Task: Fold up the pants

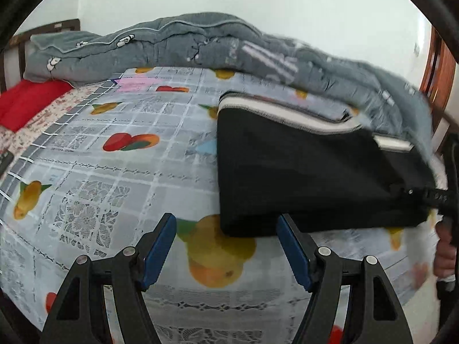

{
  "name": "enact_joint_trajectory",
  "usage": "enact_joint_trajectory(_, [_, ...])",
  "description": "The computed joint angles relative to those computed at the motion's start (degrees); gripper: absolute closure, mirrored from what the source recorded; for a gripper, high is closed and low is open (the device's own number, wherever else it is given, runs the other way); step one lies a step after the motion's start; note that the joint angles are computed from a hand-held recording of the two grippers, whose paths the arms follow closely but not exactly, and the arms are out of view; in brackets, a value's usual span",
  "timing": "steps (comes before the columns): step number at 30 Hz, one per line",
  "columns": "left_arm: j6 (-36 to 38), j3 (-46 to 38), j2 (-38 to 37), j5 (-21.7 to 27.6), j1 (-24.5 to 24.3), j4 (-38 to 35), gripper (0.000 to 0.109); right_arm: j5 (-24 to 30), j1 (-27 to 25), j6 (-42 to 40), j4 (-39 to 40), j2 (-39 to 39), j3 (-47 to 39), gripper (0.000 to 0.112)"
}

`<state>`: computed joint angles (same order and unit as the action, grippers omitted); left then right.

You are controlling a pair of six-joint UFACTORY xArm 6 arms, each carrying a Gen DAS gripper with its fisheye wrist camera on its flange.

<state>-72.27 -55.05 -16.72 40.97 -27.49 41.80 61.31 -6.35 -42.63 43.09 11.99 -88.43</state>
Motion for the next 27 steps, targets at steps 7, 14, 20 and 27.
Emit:
enact_joint_trajectory(7, [3.1,-3.1,3.3,3.0,-0.7,-1.5,0.038,-0.4,0.0,0.8,0.1,-0.6,0.1,0.086])
enact_joint_trajectory(14, [1.8,-7.4,7.4,5.3,-0.9,-0.3,0.038,-1.3,-0.2,0.6,0.7,-1.4,1.6,0.085])
enact_joint_trajectory(20, [0.4,-8.8,9.3,4.7,-0.9,2.6,0.038,-2.3,0.2,-0.3,-0.2,-2.1,2.4,0.085])
enact_joint_trajectory(27, [-17.2,0.9,1.0,7.4,-2.1,12.9,0.036,-1.1,-0.4,-1.0,0.8,-1.4,1.8,0.085])
